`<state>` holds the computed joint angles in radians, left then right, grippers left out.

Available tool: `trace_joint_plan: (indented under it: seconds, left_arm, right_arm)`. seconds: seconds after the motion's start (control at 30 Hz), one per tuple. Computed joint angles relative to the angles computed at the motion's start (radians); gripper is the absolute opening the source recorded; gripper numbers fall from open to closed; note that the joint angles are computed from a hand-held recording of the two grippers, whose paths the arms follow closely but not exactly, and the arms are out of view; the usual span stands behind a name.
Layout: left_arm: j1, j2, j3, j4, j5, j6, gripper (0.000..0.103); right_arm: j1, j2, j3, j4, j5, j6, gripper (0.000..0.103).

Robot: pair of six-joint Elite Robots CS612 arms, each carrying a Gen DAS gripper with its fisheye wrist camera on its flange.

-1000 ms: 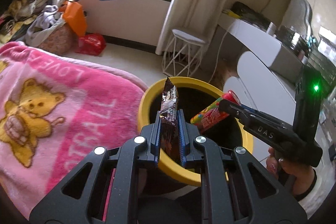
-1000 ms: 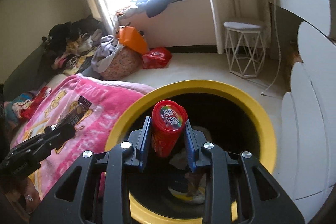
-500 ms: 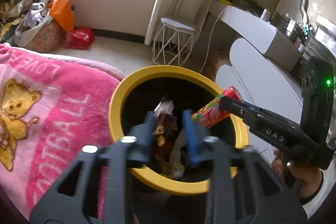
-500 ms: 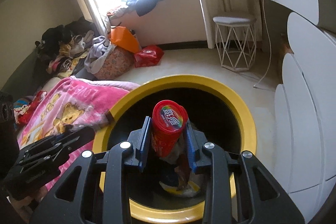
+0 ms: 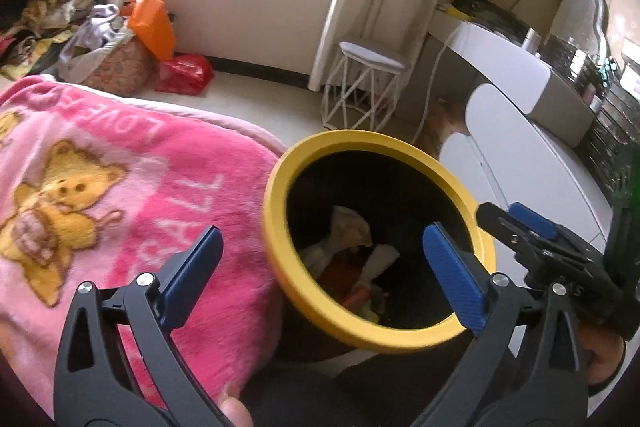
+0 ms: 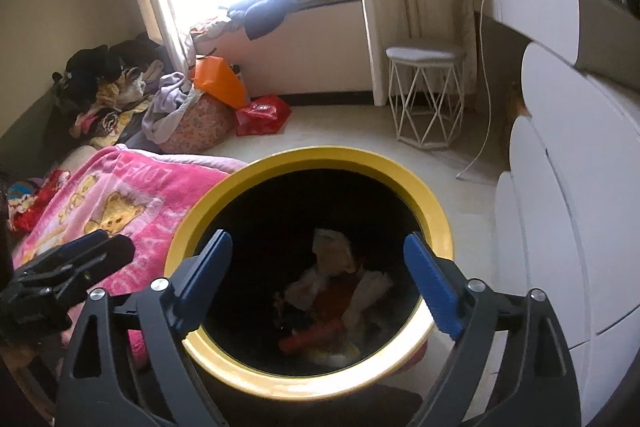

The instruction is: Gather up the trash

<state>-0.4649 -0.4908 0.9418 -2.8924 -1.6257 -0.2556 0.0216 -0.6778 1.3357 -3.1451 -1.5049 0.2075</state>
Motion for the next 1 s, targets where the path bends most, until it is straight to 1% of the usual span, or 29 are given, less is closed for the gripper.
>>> trace_joint_plan:
  seconds: [0.13,0.33,0.4,0.5,0.6,0.77,0.83,1.0]
  left_arm:
    - [0.004,-0.036,0.069,-0.050,0.053,-0.030,0.092]
    - [0.008,-0.087,0.175,-0.136,0.128,-0.066,0.092]
    - [0.007,-0.102,0.210,-0.169,0.154,-0.067,0.092]
    - [0.002,-0.126,0.265,-0.226,0.208,-0.061,0.092]
    - [0.000,-0.145,0.314,-0.286,0.235,-0.059,0.092]
    - [-0.001,-0.157,0.352,-0.366,0.258,-0.051,0.092]
    - [-0.003,-0.157,0.358,-0.401,0.279,-0.050,0.092]
    - [-0.003,-0.157,0.368,-0.441,0.292,-0.048,0.092]
  right_arm:
    - [0.015,-0.003,0.022,-0.081,-0.025,-0.021,0.096]
    - [0.037,-0.007,0.048,-0.176,-0.055,-0.049,0.096]
    - [0.045,-0.008,0.058,-0.212,-0.063,-0.059,0.096]
    - [0.058,-0.009,0.079,-0.283,-0.081,-0.070,0.096]
    - [0.072,-0.004,0.095,-0.374,-0.121,-0.083,0.096]
    - [0.088,0.010,0.105,-0.520,-0.162,-0.130,0.096]
    - [0.093,0.016,0.106,-0.565,-0.176,-0.142,0.097]
    - [0.101,0.023,0.110,-0.595,-0.166,-0.190,0.097]
